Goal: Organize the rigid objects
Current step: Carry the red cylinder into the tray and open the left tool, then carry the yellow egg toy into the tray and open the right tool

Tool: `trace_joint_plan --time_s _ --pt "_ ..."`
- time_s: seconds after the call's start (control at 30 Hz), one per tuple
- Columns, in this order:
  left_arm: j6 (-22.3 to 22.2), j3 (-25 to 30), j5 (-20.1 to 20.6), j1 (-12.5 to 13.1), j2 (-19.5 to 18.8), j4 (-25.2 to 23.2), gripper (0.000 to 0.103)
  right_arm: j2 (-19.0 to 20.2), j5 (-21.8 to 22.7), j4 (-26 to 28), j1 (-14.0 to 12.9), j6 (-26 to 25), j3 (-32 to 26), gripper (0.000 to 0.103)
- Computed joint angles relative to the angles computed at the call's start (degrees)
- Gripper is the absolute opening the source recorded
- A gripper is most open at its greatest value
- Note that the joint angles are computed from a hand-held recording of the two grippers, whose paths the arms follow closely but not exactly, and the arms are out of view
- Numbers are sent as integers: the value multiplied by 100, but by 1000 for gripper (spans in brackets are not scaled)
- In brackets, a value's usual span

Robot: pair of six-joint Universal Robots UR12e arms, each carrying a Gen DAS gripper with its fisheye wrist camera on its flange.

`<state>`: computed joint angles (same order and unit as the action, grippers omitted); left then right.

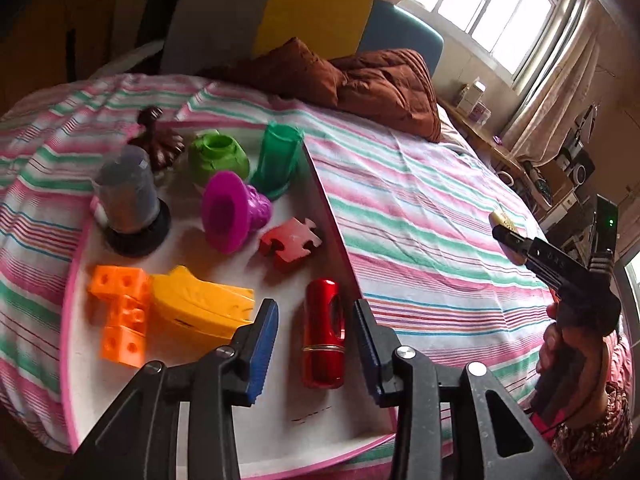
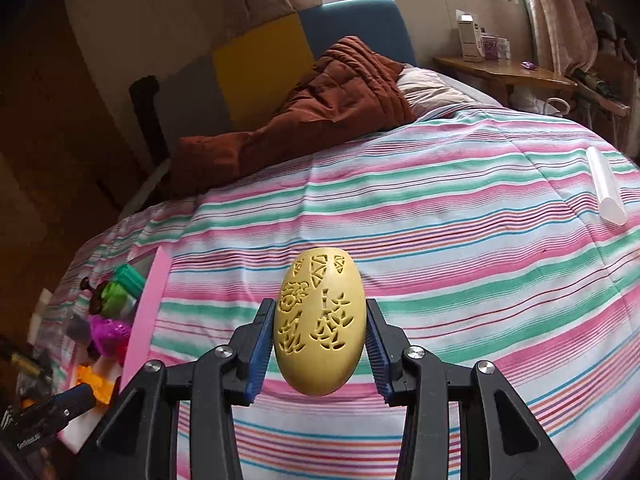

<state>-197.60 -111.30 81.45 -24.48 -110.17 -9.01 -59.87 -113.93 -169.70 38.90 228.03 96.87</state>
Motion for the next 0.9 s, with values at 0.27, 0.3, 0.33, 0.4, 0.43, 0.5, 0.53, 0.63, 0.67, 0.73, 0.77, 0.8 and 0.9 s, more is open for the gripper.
trace_joint_plan --time_s 0.27,0.3,0.33,0.4,0.43,0.5,0.53,0.63,0.67,0.73,0.77,0.8,0.9 --pt "-477 -393 358 250 314 461 38 197 995 -382 175 -623 -317 43" --pt "-533 -441 433 282 350 500 39 226 1135 -406 193 -734 -369 43" --pt "-579 -487 487 310 384 532 39 258 1295 -416 205 -848 -430 43" --pt "-642 -578 588 376 454 587 39 321 1543 -430 243 -1054 -550 43" --pt "-668 -611 656 395 481 600 39 352 1649 -412 266 -1172 -616 43" --pt "-727 -675 790 425 529 629 39 423 1817 -332 320 -1424 -769 43" --pt "-761 -704 828 438 546 651 40 454 1879 -294 346 -1541 -834 43" --pt "-872 -773 861 488 585 710 40 554 2065 -13 420 -1927 -1074 43" --pt "-904 -788 884 501 594 715 40 591 2111 100 449 -2047 -1162 43" --pt "-954 -820 914 517 615 742 40 656 2287 271 478 -2254 -1306 43" --pt "-970 -829 929 529 624 747 40 695 2390 368 492 -2363 -1384 43" --pt "-984 -843 961 538 636 758 40 737 2490 492 503 -2493 -1472 43" --pt "-1026 -894 1066 558 677 811 40 880 2797 857 541 -2853 -1745 43"
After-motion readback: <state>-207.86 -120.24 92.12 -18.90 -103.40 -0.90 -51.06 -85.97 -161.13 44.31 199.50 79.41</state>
